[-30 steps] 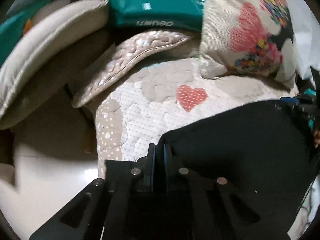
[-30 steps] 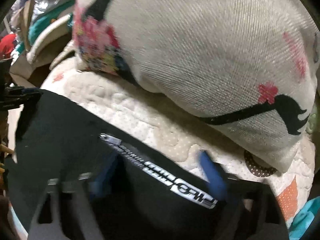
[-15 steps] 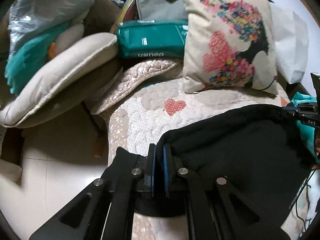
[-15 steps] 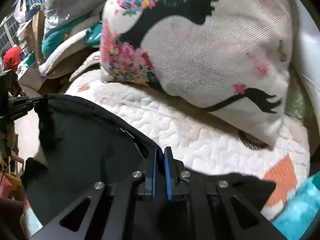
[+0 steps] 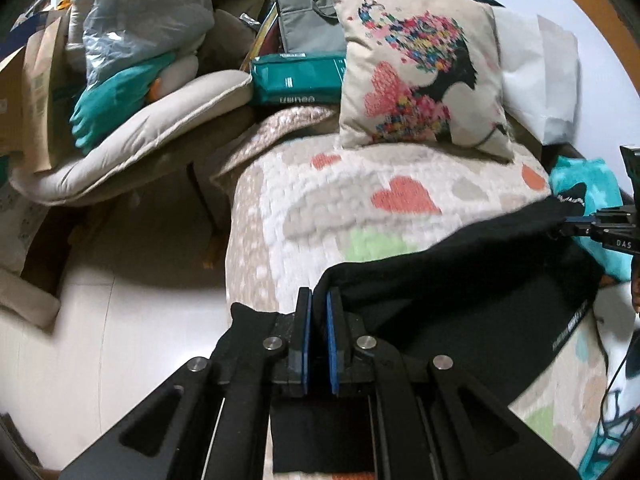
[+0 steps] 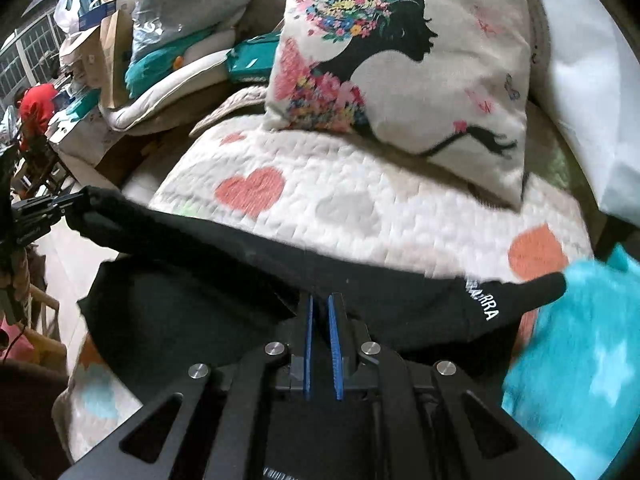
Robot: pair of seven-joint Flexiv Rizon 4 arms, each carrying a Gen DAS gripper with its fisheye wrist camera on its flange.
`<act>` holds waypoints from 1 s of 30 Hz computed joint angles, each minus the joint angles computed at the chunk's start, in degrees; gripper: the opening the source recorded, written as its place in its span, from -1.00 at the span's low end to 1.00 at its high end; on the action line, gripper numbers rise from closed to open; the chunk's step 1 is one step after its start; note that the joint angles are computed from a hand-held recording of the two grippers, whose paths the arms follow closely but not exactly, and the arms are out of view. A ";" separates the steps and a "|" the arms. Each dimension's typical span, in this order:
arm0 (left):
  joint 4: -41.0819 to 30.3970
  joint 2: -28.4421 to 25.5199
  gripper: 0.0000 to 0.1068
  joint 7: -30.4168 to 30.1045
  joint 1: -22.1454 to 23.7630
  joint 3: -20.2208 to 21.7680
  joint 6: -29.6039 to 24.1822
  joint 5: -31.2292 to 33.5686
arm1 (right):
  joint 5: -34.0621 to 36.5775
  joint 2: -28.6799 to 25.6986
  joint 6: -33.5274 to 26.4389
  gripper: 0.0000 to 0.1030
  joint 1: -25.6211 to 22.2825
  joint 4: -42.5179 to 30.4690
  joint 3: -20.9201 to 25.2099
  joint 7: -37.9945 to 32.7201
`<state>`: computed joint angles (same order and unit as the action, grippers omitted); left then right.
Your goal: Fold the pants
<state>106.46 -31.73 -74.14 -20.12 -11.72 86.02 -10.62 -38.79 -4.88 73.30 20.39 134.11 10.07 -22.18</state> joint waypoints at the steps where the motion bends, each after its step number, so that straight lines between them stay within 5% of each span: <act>1: 1.11 0.41 -0.87 -0.28 -0.06 0.00 0.63 0.07 | -0.67 0.74 -0.19 -0.83 0.39 0.96 0.36 1.55; 16: 7.64 2.43 -0.87 -10.26 -12.23 13.42 -0.92 10.24 | -0.15 1.58 -2.69 -0.83 5.58 7.68 5.10 12.40; 26: 6.02 1.78 -0.83 -16.96 -20.40 22.48 -5.28 25.29 | 1.25 1.39 -3.25 -0.83 8.95 9.60 6.14 17.32; 30: 7.26 2.91 -0.69 -17.26 -19.11 21.51 -5.90 29.38 | 5.22 1.08 -4.74 -0.83 9.98 9.68 7.45 16.27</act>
